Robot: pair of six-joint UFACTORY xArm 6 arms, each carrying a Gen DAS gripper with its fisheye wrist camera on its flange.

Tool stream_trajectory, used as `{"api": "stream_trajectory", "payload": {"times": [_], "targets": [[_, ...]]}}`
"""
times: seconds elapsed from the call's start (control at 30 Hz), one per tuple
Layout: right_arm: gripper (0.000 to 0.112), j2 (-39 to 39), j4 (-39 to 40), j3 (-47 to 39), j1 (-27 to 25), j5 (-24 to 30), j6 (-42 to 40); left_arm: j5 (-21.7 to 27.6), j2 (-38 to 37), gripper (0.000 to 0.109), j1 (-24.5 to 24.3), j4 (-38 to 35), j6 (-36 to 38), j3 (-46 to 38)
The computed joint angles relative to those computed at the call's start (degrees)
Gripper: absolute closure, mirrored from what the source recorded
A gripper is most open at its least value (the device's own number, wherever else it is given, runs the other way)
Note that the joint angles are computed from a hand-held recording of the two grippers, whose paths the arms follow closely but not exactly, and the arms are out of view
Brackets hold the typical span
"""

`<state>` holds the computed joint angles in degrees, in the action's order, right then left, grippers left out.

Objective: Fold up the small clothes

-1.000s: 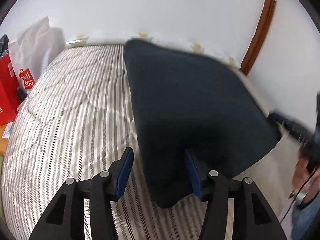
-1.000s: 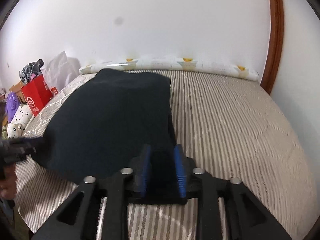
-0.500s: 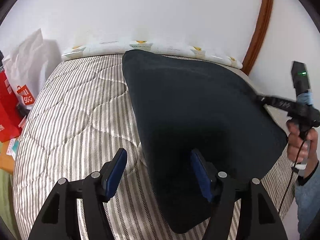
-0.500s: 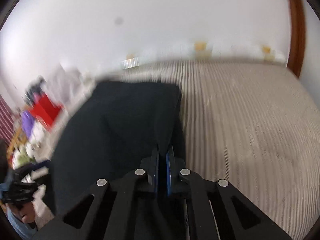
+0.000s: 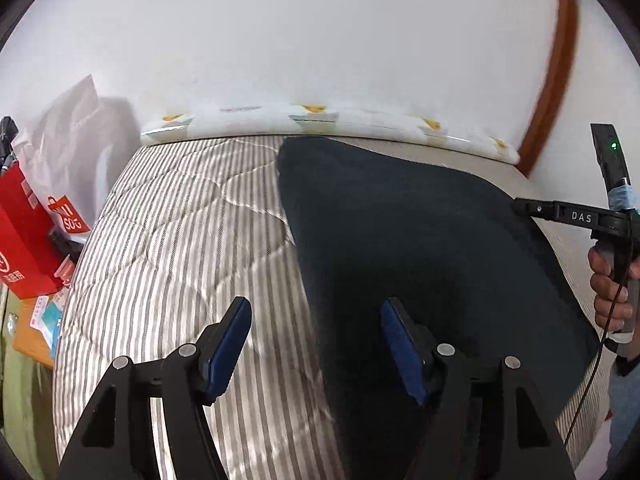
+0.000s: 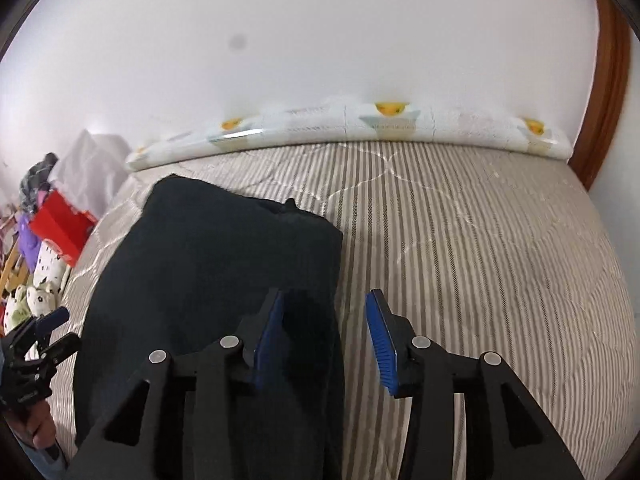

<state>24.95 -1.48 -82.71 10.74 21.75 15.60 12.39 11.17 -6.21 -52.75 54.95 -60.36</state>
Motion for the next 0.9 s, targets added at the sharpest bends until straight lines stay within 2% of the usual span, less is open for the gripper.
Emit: {"api": "stream_trajectory", "payload": {"times": [0.1,0.3,0.37,0.4,0.43,0.47,0.5,0.53,0.63,0.7,0.8,0.9], "targets": [[0.07,5.2,4.6,-6.9,-0.4,3.5,-2.4,0.0,2.5,0.043,0.3,4.4,-5.2,-2.7],[0.073,10.8,13.0,-13.9,-0.6,5.7,-6.9,0.1,5.7,0.043,0.4,9.8,-10.3,-6.2],[0.09,11.3,16.2,-14.7,-0.4,4.6,-9.3,0.1,6.5,0.043,0.4,10.6,-10.9,-7.0],[0.098,10.8,17.0,-13.8,-0.3,2.8,-11.0,0.1,6.7,0.043,0.3,10.7,-11.1,-7.2],[0.104,9.5,17.0,-11.4,0.0,-1.4,-12.8,0.1,6.9,0.043,0.3,10.8,-11.2,-7.5],[0.104,8.3,18.0,-9.0,0.2,-5.5,-15.0,0.4,7.1,0.043,0.4,10.7,-11.1,-7.7],[0.105,7.7,17.6,-7.9,0.1,-7.3,-15.2,0.7,7.3,0.042,0.4,10.6,-10.9,-8.0],[0.108,8.3,15.5,-8.6,-0.3,-6.7,-13.0,0.8,7.4,0.042,0.4,10.7,-10.9,-8.1],[0.109,10.2,11.4,-10.8,-1.0,-4.0,-8.6,0.6,7.6,0.041,0.4,12.2,-11.9,-8.2],[0.109,10.4,13.5,-11.0,-1.1,-3.3,-10.0,0.3,7.7,0.041,0.3,12.8,-12.0,-8.3],[0.108,9.8,12.4,-10.5,-0.8,-3.6,-9.5,0.3,8.1,0.041,0.3,13.1,-12.0,-8.7],[0.102,9.7,13.9,-10.8,-0.8,-2.8,-10.7,0.4,8.3,0.041,0.4,13.1,-12.0,-9.0]]}}
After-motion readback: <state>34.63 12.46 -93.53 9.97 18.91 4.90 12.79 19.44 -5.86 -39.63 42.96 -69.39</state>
